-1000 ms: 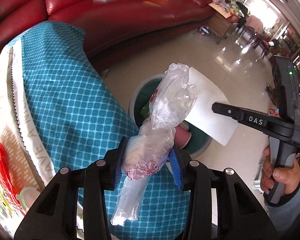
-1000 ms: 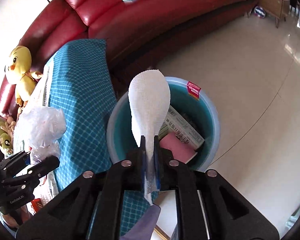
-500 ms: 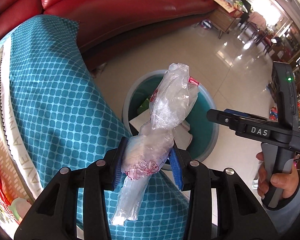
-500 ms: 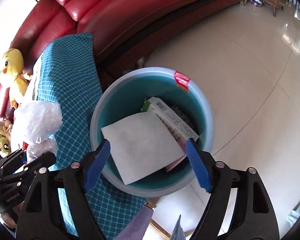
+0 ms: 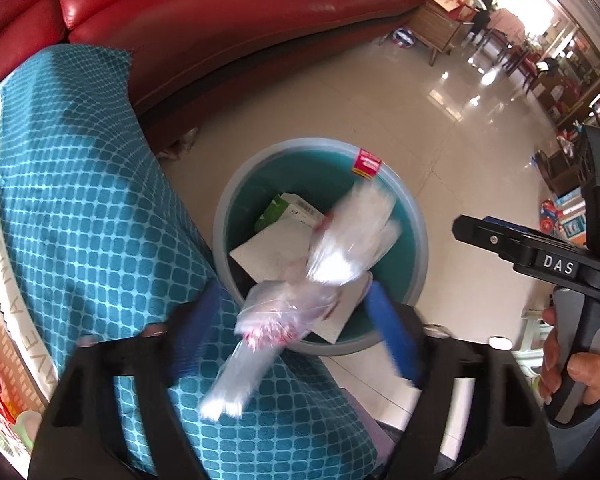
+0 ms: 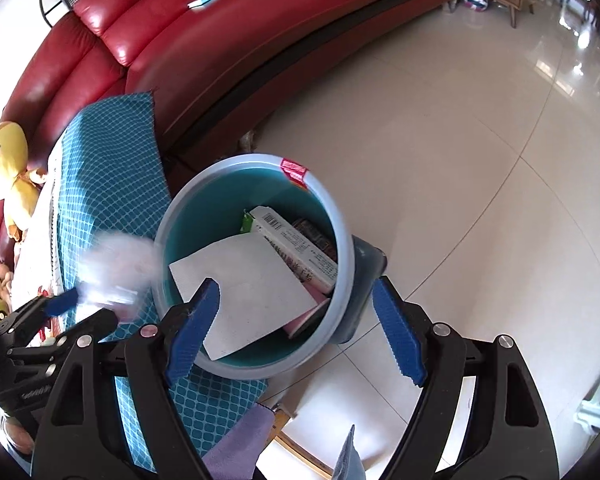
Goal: Collect trash
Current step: 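Carry the towel and bag over the bin and open both grippers, then return to the bed and grasp the red snack packet with the left gripper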
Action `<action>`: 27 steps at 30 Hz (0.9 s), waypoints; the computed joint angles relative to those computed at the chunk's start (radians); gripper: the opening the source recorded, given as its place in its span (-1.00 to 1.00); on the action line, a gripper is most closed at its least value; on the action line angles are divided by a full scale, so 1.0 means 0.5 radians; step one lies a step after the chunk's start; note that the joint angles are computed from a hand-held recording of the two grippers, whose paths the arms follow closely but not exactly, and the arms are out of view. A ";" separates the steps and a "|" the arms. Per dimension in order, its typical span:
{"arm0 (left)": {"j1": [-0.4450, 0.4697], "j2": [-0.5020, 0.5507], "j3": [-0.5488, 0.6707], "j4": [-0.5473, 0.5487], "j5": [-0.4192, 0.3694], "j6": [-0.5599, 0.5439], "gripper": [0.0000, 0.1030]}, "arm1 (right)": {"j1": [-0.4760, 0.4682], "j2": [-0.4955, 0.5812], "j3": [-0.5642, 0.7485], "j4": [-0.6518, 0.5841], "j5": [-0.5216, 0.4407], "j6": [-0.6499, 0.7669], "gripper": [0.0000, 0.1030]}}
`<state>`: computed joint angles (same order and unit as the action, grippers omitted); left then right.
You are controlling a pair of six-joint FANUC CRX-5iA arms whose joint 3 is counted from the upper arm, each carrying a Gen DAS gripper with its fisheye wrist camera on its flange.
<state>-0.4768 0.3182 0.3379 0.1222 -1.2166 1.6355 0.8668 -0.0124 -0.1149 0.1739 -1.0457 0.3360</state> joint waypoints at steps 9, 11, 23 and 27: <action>0.013 -0.086 -0.069 -0.028 0.019 0.069 0.83 | 0.020 0.026 0.043 -0.001 -0.031 -0.011 0.52; 0.017 -0.111 -0.094 -0.033 0.020 0.077 0.83 | 0.030 0.045 0.073 0.002 -0.063 0.006 0.53; 0.095 -0.355 -0.340 -0.017 0.060 0.061 0.84 | 0.143 0.124 0.226 0.008 -0.191 0.020 0.63; 0.128 -0.470 -0.430 -0.034 0.062 0.059 0.84 | 0.205 0.156 0.281 0.008 -0.211 0.020 0.63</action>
